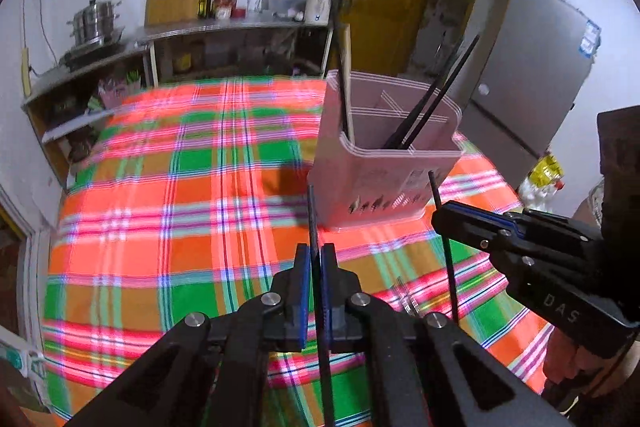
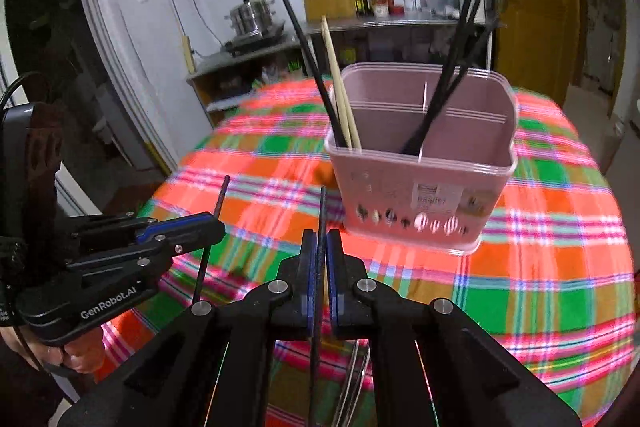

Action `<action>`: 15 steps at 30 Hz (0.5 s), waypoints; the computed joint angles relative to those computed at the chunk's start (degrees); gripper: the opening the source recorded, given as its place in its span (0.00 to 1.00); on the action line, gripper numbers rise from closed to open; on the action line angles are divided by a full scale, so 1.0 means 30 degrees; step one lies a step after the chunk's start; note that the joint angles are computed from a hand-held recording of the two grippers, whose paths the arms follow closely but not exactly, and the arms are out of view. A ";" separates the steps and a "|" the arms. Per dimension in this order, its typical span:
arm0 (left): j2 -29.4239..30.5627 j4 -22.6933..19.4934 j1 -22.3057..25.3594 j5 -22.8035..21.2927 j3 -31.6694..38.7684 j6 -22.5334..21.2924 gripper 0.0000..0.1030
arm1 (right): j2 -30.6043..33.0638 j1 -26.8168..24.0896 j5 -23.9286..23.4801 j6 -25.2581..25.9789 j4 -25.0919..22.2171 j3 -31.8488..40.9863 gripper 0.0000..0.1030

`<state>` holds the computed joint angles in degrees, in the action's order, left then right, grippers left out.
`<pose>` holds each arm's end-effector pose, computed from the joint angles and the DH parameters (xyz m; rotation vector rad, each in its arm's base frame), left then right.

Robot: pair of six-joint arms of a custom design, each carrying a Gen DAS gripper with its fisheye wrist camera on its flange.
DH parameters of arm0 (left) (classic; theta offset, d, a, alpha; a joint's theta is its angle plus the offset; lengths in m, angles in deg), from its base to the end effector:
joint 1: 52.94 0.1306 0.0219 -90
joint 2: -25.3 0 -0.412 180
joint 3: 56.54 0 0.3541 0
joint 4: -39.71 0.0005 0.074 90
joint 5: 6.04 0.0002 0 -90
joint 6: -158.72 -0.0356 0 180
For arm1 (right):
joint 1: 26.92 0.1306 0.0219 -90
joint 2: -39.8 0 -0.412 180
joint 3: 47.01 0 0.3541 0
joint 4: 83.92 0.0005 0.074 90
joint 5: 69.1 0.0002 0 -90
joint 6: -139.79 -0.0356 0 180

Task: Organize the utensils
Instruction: 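Lift both black chopsticks upright and carry them over the pink basket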

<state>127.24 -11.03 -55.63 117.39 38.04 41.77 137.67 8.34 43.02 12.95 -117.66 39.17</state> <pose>0.5114 -0.0442 0.4002 0.8218 2.2919 -0.5665 0.4163 0.2773 0.3906 0.2152 2.2889 0.1905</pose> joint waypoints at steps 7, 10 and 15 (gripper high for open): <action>-0.0801 0.0130 0.0230 0.0969 0.0834 0.0223 0.04 | -0.0865 0.0426 0.1617 0.0567 0.0135 0.0435 0.04; -0.1101 0.0243 0.0317 0.1344 0.0953 0.0295 0.04 | -0.1171 0.0594 0.2243 0.0817 0.0342 0.0511 0.04; -0.1507 0.0262 0.0436 0.1681 0.0806 0.0202 0.04 | -0.1564 0.0876 0.2944 0.0871 0.0441 0.0435 0.04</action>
